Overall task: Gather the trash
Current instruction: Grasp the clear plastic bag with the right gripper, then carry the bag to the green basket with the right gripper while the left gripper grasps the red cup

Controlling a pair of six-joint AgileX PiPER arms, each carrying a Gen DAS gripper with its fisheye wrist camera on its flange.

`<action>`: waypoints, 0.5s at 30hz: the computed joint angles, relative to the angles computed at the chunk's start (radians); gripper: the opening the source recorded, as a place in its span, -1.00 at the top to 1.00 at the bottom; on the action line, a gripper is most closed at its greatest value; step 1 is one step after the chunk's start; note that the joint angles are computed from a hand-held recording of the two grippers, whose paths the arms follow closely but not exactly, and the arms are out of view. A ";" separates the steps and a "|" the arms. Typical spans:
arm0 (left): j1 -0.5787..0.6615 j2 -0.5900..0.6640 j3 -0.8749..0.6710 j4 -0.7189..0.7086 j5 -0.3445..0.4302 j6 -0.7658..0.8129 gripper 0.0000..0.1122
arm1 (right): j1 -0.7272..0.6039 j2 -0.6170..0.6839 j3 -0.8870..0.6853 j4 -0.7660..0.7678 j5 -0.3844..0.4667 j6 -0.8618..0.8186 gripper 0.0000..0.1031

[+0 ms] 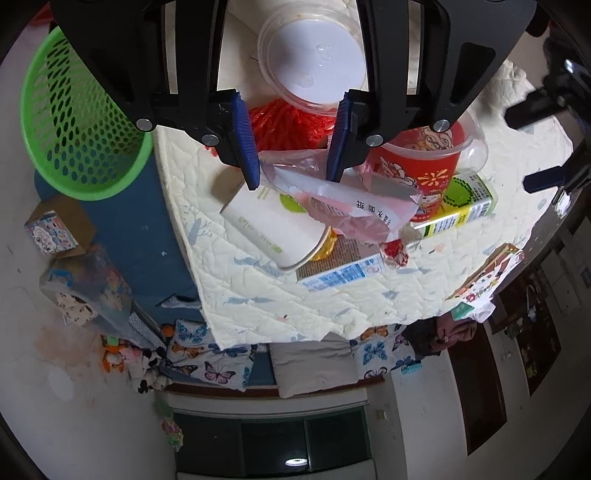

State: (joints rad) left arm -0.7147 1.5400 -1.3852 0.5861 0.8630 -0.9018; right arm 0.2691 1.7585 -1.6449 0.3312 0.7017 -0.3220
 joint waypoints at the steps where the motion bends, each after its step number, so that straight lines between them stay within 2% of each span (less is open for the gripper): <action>1: -0.001 0.015 -0.016 -0.010 -0.005 0.014 -0.70 | -0.003 -0.006 0.002 0.003 -0.002 -0.004 0.27; 3: -0.010 0.036 -0.035 -0.006 -0.010 0.021 -0.67 | -0.010 -0.033 0.023 0.017 -0.017 -0.012 0.28; 5: -0.026 0.075 -0.069 0.023 0.007 0.029 -0.38 | -0.018 -0.048 0.028 0.034 -0.019 -0.021 0.29; 9: -0.041 0.149 -0.127 0.051 0.031 0.048 -0.22 | -0.033 -0.104 0.062 0.062 -0.040 -0.031 0.30; 15: -0.031 0.192 -0.149 0.063 0.037 0.058 0.23 | -0.070 -0.179 0.115 0.075 -0.062 -0.036 0.30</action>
